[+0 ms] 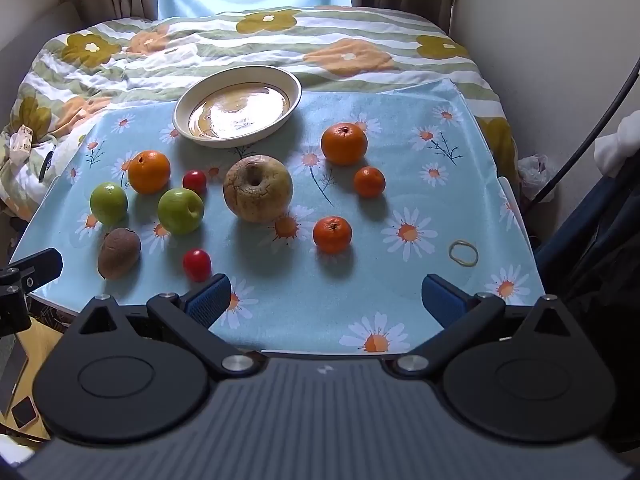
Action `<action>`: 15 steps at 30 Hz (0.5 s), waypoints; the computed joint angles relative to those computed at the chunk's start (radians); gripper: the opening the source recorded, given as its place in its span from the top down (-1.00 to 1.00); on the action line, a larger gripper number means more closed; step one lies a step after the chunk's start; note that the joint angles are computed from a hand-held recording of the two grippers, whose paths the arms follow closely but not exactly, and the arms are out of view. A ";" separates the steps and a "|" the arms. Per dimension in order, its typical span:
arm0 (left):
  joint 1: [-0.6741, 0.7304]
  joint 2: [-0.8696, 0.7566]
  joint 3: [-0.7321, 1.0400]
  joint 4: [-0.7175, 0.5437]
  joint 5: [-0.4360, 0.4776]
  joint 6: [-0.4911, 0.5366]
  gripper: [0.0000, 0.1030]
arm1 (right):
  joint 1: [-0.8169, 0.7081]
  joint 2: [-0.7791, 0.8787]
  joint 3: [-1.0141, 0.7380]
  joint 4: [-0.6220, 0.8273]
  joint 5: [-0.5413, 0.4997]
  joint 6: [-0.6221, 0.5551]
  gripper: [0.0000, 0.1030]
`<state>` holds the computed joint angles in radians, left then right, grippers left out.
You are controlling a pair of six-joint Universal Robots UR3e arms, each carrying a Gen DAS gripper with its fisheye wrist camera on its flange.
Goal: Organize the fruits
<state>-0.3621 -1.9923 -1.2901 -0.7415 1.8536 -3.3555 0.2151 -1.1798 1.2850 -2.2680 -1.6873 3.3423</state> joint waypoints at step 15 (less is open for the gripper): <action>0.003 -0.002 0.002 0.002 -0.005 0.006 -1.00 | -0.008 -0.004 0.008 -0.005 0.010 -0.009 -1.00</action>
<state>-0.3589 -1.9941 -1.2879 -0.7396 1.8486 -3.3499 0.2072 -1.1833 1.2927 -2.2730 -1.6770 3.3335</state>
